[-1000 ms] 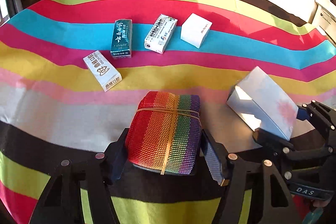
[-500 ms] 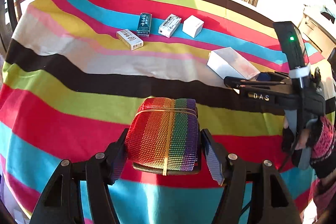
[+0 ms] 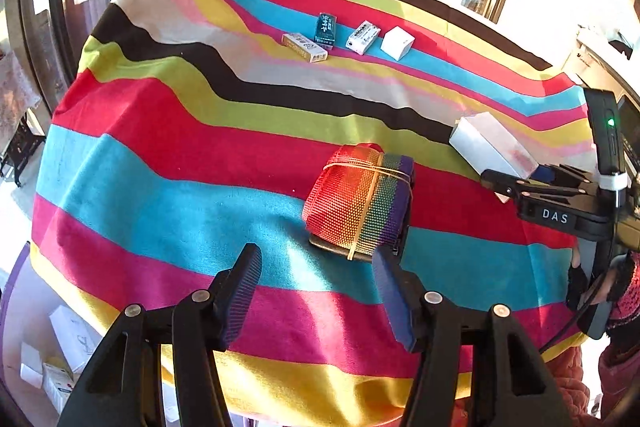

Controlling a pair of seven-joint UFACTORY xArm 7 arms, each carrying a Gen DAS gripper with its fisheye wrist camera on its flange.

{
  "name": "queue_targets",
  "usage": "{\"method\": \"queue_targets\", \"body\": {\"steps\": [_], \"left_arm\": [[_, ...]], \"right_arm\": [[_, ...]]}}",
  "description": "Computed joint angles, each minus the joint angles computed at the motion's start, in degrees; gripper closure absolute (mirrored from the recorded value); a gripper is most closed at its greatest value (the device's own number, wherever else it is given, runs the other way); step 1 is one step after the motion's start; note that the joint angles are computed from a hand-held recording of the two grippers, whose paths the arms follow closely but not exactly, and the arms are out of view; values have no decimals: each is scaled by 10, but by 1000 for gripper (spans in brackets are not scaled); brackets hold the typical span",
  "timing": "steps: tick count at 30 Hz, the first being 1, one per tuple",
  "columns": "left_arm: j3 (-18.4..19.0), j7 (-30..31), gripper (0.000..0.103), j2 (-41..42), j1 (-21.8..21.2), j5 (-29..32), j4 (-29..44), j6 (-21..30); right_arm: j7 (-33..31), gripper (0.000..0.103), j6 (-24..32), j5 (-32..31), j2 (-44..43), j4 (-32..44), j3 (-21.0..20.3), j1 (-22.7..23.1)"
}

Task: Organize objects
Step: 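Carry the strap roll and pink-stained box over to the cardboard box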

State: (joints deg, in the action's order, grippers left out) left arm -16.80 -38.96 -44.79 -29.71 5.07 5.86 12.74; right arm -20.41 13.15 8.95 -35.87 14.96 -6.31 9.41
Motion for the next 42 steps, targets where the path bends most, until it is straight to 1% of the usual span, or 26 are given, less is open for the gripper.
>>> {"method": "queue_targets", "body": {"steps": [1, 2, 3, 5, 6, 8, 10, 11, 13, 14, 15, 16, 17, 20, 22, 23, 24, 26, 28, 30, 35, 37, 42], "left_arm": [[6, 5, 42, 12, 0, 0, 1, -11], [10, 12, 36, 28, 1, 2, 6, -17], [9, 21, 26, 45, 8, 8, 14, -23], [-8, 36, 17, 82, 38, 27, 36, -38], [-16, 41, 17, 106, 54, 36, 51, -48], [-13, 57, 17, 150, 61, 41, 85, -48], [4, 77, 17, 186, 43, 31, 114, -44], [13, 85, 17, 199, 30, 21, 123, -50], [13, 82, 17, 207, 17, 2, 134, -49], [-8, 63, 17, 204, 31, 4, 139, -46], [-50, 27, 17, 200, 69, 20, 148, -34], [-100, -22, 17, 199, 119, 49, 165, -1], [-127, -57, 17, 208, 148, 72, 180, 22], [-130, -111, 17, 253, 172, 106, 201, 32], [-176, -175, 17, 250, 230, 185, 194, -5], [-183, -196, 28, 243, 240, 205, 187, -20], [-176, -208, 38, 229, 234, 211, 172, -41], [-128, -194, 38, 207, 185, 193, 144, -64], [-90, -171, 38, 180, 136, 163, 117, -63], [-65, -155, 38, 145, 98, 134, 90, -53], [-40, -129, 39, 39, 41, 85, 27, -11], [-44, -125, 39, -9, 31, 77, 9, 15], [-31, -110, 39, -103, -1, 59, -29, 62]], "right_arm": [[3, 31, 1, -3, -2, -3, 5, -6], [5, 31, 4, -5, -4, -5, 6, -11], [4, 31, 5, -5, -8, -7, 4, -11], [1, 31, 8, -2, -16, -11, -2, -9], [-1, 31, 11, 1, -17, -11, -6, -5], [0, 31, 10, 3, -18, -16, -3, -4], [2, 31, 6, 0, -23, -24, 4, -5], [3, 31, 7, 0, -26, -26, 4, -3], [2, 31, 12, 1, -35, -29, 1, 1], [1, 31, 13, 0, -37, -30, 2, 1], [1, 31, 14, -1, -40, -32, 3, 0], [2, 31, 14, -2, -43, -35, 5, -1], [3, 31, 14, -2, -46, -37, 5, -1], [3, 31, 15, -3, -52, -40, 3, 2], [2, 31, 20, -3, -62, -43, 4, 5], [2, 31, 22, -4, -67, -45, 6, 6], [2, 31, 25, -5, -75, -48, 8, 7], [1, 31, 31, -12, -94, -56, 16, 6], [1, 31, 40, -18, -114, -65, 23, 6], [4, 31, 49, -19, -127, -70, 23, 10], [17, 31, 66, -22, -148, -76, 38, 23], [25, 31, 75, -27, -164, -78, 52, 32], [46, 31, 96, -44, -197, -84, 84, 60]]}}
